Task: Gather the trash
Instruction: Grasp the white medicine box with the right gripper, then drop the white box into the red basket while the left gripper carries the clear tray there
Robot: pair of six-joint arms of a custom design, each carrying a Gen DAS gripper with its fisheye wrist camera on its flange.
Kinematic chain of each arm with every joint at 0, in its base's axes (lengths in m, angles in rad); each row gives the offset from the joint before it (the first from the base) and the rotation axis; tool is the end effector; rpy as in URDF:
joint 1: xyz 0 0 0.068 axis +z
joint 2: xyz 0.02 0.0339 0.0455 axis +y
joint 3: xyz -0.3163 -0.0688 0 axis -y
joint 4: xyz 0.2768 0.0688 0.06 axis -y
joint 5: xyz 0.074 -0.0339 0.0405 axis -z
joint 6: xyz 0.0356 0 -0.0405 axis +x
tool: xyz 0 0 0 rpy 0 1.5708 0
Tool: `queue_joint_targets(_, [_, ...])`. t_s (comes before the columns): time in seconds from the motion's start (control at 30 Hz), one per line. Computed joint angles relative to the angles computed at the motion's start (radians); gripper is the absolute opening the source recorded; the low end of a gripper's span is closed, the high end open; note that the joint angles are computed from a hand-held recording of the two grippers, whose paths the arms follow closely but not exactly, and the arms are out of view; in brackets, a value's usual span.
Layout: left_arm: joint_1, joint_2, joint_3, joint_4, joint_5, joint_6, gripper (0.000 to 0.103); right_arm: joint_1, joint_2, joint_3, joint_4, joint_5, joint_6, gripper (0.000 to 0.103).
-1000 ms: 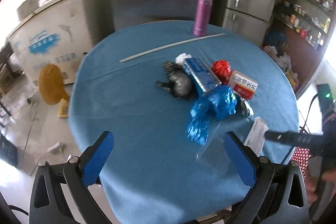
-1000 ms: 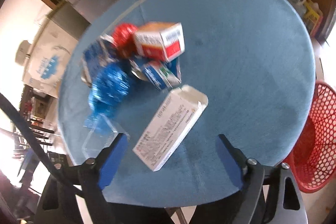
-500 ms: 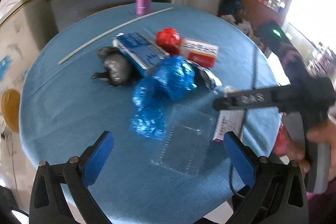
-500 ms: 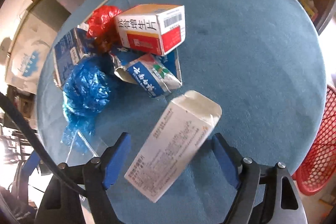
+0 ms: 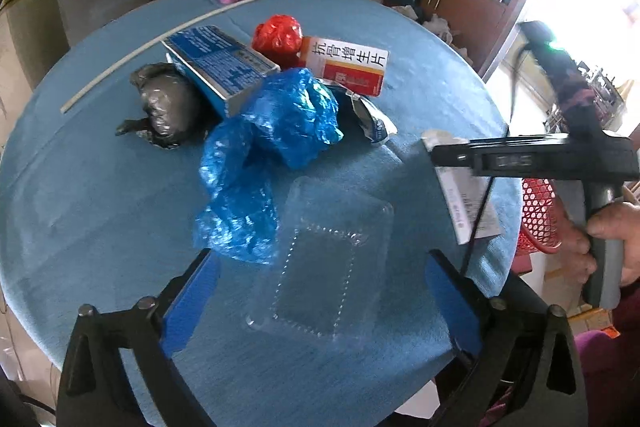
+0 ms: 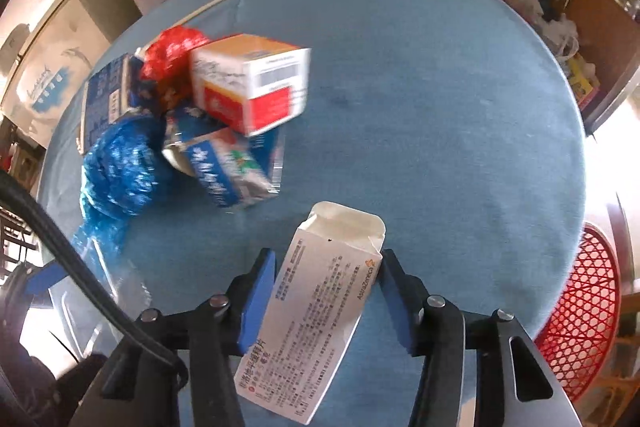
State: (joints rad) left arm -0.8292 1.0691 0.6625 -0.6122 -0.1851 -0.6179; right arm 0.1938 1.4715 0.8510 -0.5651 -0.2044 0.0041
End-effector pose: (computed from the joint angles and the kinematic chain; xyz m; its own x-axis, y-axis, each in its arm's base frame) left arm 0.1420 -0.1453 0.2437 -0.8509 0.0859 -0.5182 0.2044 0.9629 -0.1761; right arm 0.2828 0.0629 0.2152 -0.9104 -0.1746 -0.3750 -0.2597 0.9469 0.1896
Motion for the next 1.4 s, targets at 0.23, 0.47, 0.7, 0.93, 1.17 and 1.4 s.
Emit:
queue_joint_targets(0.23, [-0.021,0.054,-0.009,0.058,0.030,-0.060,0.056,-0.200,-0.021,-0.092,0.081,-0.204,-0.120,0.054])
queue_joint_targets(0.47, [-0.138,0.028,0.024,0.051,-0.011,-0.125,0.056,-0.406,-0.038,-0.106,0.022,-0.355,-0.209,0.054])
queue_joint_targets(0.7, [-0.232,0.114,0.091,0.121,0.021,-0.085,0.056,-0.643,-0.034,-0.053,-0.066,-0.430,-0.342,0.054])
queue_joint_targets(0.93, [-0.220,0.387,0.294,0.171,0.117,0.057,0.056,-0.851,0.065,-0.007,-0.033,-0.407,-0.408,0.054])
queue_joint_targets(1.17, [-0.215,0.694,0.607,0.124,0.210,0.188,0.056,-1.055,0.181,0.065,-0.064,-0.397,-0.495,0.056])
queue_joint_targets(1.4, [-0.235,0.904,0.867,0.033,0.271,0.227,0.061,-1.149,0.291,0.147,-0.167,-0.389,-0.554,0.057])
